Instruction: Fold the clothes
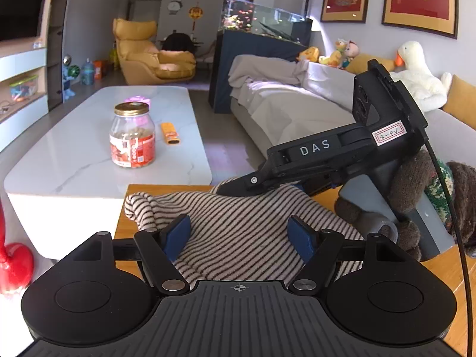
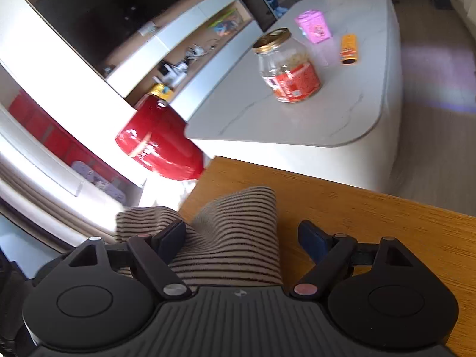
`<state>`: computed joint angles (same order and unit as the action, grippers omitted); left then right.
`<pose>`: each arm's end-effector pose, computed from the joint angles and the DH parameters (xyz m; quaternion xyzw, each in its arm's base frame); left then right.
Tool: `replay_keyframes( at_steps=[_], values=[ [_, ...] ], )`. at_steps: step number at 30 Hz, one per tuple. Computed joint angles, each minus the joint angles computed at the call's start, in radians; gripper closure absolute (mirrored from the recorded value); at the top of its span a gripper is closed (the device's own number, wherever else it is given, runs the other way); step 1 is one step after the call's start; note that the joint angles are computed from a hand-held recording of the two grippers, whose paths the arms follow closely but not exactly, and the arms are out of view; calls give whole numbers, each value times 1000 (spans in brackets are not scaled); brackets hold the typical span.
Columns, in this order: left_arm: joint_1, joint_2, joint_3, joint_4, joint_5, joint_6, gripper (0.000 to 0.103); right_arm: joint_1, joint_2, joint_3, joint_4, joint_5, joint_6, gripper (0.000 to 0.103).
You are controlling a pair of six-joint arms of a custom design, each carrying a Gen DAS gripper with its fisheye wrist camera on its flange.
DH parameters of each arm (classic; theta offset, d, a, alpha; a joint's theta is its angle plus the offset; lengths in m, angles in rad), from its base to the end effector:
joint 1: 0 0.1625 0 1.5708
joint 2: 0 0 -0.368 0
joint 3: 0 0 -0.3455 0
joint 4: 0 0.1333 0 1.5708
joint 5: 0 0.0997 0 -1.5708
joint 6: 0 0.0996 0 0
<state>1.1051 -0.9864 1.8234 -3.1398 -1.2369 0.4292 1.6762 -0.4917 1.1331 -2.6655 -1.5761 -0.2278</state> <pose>-0.1083 -0.5851 0.2095 0.3448 0.8559 -0.3557 0.1487 0.2093 -0.7164 0.0836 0.1610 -0.9610 0.2241 0.0163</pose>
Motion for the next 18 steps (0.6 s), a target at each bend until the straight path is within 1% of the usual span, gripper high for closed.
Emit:
replay_keyframes(
  at_steps=[1,2,3,4,6,8,13,17,18],
  values=[
    [5,1,0,-4,-11,0,26,-3,-6,11,-2,20,-3,41],
    [8,2,-1,-8,-21,1,26,-4,-17,35,-28,36,-17,44],
    [10,3,0,-13,-30,3,25,-1,-30,64,-65,48,-37,50],
    [11,4,2,-19,-36,5,24,1,-42,93,-103,63,-60,51],
    [11,8,2,-27,-40,9,24,5,-60,142,-178,80,-107,53],
    [10,15,-4,-28,-37,15,24,9,-63,162,-220,58,-139,54],
    [3,30,-12,-34,-21,27,24,5,-52,158,-244,10,-134,55],
    [6,31,-17,-30,-27,27,24,15,-66,190,-292,-18,-143,54],
    [7,31,-18,-29,-28,27,24,14,-76,207,-307,-15,-140,53]
  ],
)
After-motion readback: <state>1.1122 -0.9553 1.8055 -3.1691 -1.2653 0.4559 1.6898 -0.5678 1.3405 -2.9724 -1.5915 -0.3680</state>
